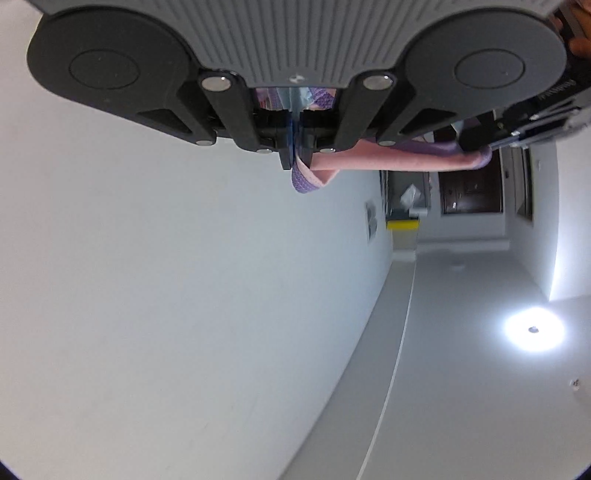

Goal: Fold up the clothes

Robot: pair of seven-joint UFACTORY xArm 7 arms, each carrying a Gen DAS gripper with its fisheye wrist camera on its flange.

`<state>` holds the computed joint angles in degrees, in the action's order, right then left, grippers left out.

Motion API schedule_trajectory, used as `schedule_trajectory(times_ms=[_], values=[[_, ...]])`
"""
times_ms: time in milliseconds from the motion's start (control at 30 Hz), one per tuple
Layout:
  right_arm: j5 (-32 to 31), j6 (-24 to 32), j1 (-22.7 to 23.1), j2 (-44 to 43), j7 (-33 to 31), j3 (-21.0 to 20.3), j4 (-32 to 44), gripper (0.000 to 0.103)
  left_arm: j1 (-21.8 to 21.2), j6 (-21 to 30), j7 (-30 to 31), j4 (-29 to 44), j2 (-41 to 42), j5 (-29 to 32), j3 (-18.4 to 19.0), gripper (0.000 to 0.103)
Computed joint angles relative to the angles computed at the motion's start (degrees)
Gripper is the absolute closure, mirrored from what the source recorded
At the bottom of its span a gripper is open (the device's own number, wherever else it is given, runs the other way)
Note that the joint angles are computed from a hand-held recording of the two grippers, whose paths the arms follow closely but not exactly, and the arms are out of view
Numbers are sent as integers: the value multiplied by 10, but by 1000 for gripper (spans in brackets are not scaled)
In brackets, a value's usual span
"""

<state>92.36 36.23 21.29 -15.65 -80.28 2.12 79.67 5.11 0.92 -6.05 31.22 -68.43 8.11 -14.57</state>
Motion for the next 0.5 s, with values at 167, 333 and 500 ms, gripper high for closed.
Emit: schedule_trajectory(times_ms=[167,333,500], values=[[-114,69,-21,-49,2,-24,-146,101,-128,195,-88,-122,-140,-27,-130,102],[-242,144,-57,-105,-33,-72,-340,101,-360,257,-322,-243,-122,-136,-347,102],[-332,212,-130,-114,-36,-131,-439,101,-443,167,-432,-274,18,-187,-387,102]])
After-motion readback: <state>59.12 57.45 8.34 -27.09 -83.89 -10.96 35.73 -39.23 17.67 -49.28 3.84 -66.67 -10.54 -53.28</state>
